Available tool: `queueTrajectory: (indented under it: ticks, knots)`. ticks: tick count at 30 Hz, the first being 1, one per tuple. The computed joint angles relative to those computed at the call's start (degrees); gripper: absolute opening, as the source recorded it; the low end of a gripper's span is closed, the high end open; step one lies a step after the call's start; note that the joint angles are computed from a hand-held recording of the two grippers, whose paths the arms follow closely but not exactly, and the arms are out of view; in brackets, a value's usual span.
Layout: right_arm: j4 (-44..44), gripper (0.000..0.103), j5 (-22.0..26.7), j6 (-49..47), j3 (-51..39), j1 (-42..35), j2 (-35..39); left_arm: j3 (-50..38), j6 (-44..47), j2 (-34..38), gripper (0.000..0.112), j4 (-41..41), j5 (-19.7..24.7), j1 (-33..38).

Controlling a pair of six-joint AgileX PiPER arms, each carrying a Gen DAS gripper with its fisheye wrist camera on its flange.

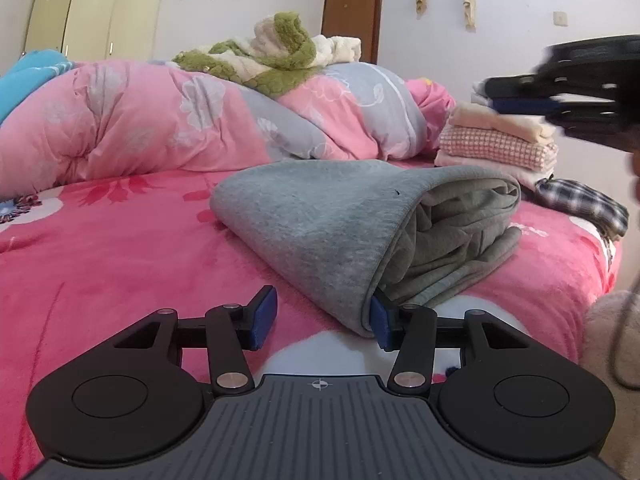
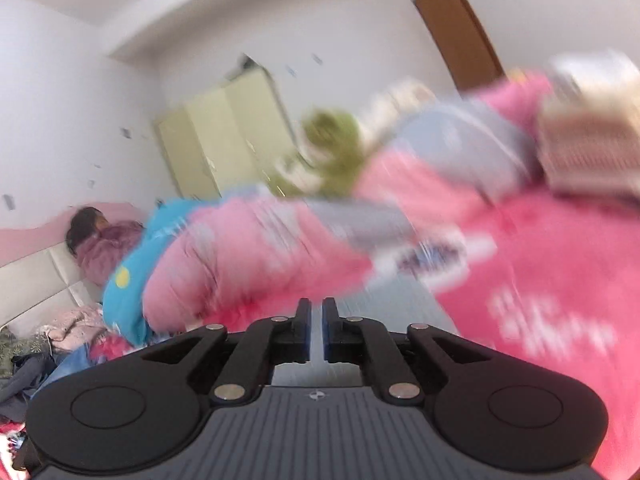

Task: Fold clothes
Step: 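Open both grippers and release the folded grey sweatpants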

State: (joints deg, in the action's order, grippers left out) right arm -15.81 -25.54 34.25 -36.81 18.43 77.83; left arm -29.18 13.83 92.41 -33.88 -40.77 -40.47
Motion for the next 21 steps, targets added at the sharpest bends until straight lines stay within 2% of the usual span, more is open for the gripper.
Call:
queueTrajectory:
  ticks: [2, 4, 5, 7, 8, 9, 11, 16, 17, 20, 21]
  knots:
    - [3.8, 0.019, -0.3, -5.0, -2.3, 0.4, 4.6, 1.8, 1.2, -1.6, 0.049, -2.5, -1.7, -2.0]
    - [-1.0, 0.021, 4.9, -2.7, -5.6, -0.3, 11.9, 2.6, 3.0, -3.5, 0.049, -4.6, -3.7, -4.2]
    - [-4.0, 0.016, 5.2, -0.5, -6.0, -0.9, 14.7, 2.8, 4.1, -4.6, 0.049, -5.6, -4.7, -5.3]
    - [-4.2, 0.015, 1.6, -0.7, -4.1, -1.5, 16.1, 3.0, 6.3, -6.6, 0.049, -7.5, -6.6, -7.6]
    - [-3.2, 0.016, 2.2, -2.4, -4.5, -1.0, 15.7, 2.3, 8.1, -7.1, 0.049, -8.8, -7.3, -8.6]
    - [-2.5, 0.016, 3.5, -3.6, -5.0, -0.5, 15.3, -0.1, 11.1, -6.5, 0.049, -10.5, -7.1, -9.2]
    - [-2.5, 0.016, 1.2, -4.0, -4.1, -0.9, 15.9, -6.4, 18.0, -3.8, 0.049, -14.4, -5.5, -9.6]
    - [-11.0, 0.016, -1.4, 4.1, -3.0, -3.8, 15.7, -18.3, 33.8, 6.6, 0.048, -24.7, -0.3, -9.6]
    - [-11.8, 0.016, -1.8, 4.7, -2.8, -4.1, 15.6, -19.2, 35.9, 8.4, 0.049, -26.6, -0.4, -9.9]
    - [-14.6, 0.016, -2.9, 6.8, -2.1, -5.0, 15.2, -18.6, 38.1, 11.1, 0.049, -28.9, -5.2, -12.8]
    - [-15.7, 0.016, -3.3, 7.8, -1.9, -5.4, 14.8, -18.8, 39.1, 11.1, 0.049, -30.1, -5.6, -13.1]
